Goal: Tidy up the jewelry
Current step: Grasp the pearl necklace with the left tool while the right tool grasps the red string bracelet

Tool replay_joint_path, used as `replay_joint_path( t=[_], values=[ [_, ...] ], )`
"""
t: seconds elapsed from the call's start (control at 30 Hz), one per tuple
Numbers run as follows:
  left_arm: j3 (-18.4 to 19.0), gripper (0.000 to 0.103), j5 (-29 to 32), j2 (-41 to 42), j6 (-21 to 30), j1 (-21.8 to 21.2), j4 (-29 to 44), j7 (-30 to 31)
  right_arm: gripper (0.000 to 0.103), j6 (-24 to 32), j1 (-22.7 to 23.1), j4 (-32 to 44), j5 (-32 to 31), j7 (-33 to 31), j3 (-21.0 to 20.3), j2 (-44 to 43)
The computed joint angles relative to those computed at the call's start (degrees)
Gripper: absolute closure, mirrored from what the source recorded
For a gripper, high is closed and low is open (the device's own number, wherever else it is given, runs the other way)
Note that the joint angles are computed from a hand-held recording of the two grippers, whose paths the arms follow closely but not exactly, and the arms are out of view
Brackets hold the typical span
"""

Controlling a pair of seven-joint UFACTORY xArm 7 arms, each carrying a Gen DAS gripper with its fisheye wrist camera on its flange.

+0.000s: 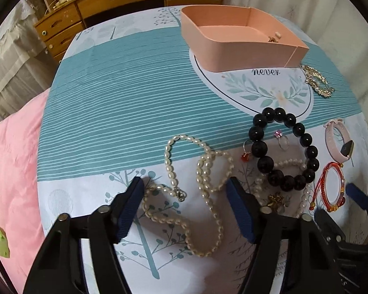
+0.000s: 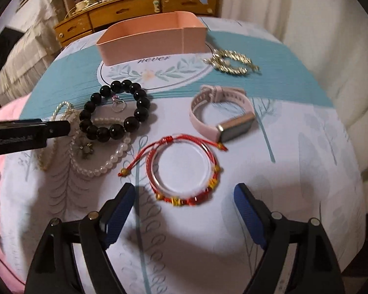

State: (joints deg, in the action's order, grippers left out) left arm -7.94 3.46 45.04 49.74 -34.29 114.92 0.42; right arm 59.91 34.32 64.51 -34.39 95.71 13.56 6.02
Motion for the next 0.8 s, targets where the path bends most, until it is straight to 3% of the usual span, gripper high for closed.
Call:
replay_joint_path(
  t=[0.03, 0.07, 0.13, 0.17, 0.27, 0.43, 0.8],
  values=[
    [-0.2, 0.059, -0.1, -0.8, -1.2, 0.2, -1.4, 0.4, 0.02, -0.1, 0.0, -0.1, -0.3, 0.1, -0.1, -0.1],
    [-0.4, 0.066, -0.2, -1.2, -1.7, 0.3, -1.9, 0.8, 0.02, -0.2, -0.1, -0.2, -0.8, 0.1, -0.1, -0.1],
    [-0.7, 0.088, -0.5, -1.4, -2.2, 0.4, -2.3, 1.1, 0.021, -0.8, -0.2, -0.4, -1.4, -0.4, -0.2, -0.2],
    [-0.7, 0.092, -0.7, -1.4, -2.2, 0.5, -2.3, 1.0, 0.024, -1.3, -0.2, -0.7, -1.9, -0.9, -0.2, -0.3],
    [-1.6, 0.095, -2.9, -1.3, -1.7, 1.8, -2.0, 0.8, 0.041, -2.6, -0.4, -0.8, -3.3, -2.7, -0.2, -0.3],
    [-1.4, 0.096, -4.0, -1.1, -1.1, 2.0, -1.4, -0.2, 0.042, -4.3, -1.2, -1.2, -1.3, -5.9, -0.3, -0.8],
    [-2.1, 0.099, -6.1, -2.5, -1.4, 3.3, -1.5, -0.1, 0.042, -10.7, -3.7, -3.2, -1.7, -5.6, -0.2, -4.2]
  ],
)
